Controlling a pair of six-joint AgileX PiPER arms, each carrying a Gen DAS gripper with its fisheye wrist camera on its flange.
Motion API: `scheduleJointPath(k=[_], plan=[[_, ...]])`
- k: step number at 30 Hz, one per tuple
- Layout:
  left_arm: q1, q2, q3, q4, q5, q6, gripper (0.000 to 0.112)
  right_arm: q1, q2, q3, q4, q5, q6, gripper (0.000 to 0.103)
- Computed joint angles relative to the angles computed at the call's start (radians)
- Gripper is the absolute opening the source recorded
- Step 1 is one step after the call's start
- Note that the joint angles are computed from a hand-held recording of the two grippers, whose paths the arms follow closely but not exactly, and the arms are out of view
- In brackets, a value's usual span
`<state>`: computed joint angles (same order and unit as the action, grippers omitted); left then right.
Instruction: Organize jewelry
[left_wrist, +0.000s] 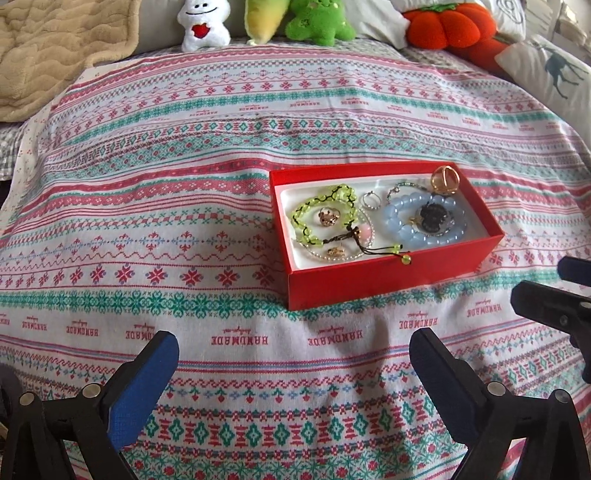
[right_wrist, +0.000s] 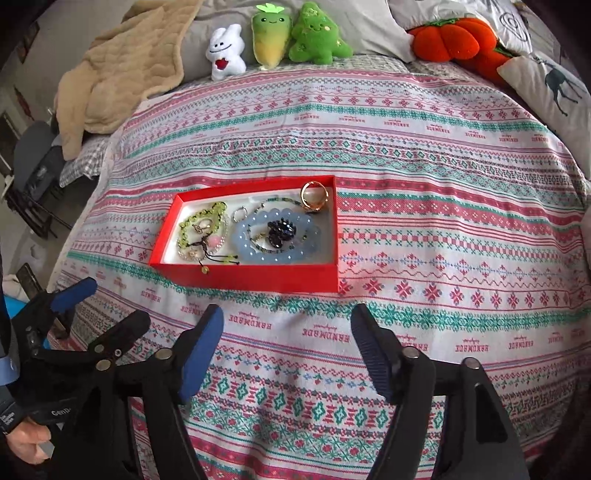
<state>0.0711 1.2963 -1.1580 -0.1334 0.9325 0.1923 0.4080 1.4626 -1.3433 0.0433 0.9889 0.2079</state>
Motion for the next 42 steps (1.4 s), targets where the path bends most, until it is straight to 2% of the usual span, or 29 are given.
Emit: scheduleJointPath(k=[5, 7, 12, 18, 42], plan=[[-0.060, -0.026, 0.027, 0.092, 0.007, -0.114, 0.102, 0.029, -0.065, 0.079, -0.114, -0.013, 0.083, 0.103], [-0.078, -0.028, 0.032, 0.096, 0.027, -0.141, 0.102, 0.034, -0.076, 0.098, -0.139, -0.001, 0.106, 0.103], [-0.150, -0.047, 0.067, 0.185, 0.022, -0.253, 0.102, 0.040, -0.077, 0.120, -0.180, 0.026, 0.130, 0.103], [-0.172, -0.052, 0.096, 0.205, 0.015, -0.283, 0.102, 0.037, -0.060, 0.118, -0.163, 0.033, 0.118, 0.103], [-0.122, -0.037, 0.087, 0.173, 0.027, -0.238, 0.102, 0.058, -0.014, 0.093, -0.168, 0.045, 0.142, 0.103]])
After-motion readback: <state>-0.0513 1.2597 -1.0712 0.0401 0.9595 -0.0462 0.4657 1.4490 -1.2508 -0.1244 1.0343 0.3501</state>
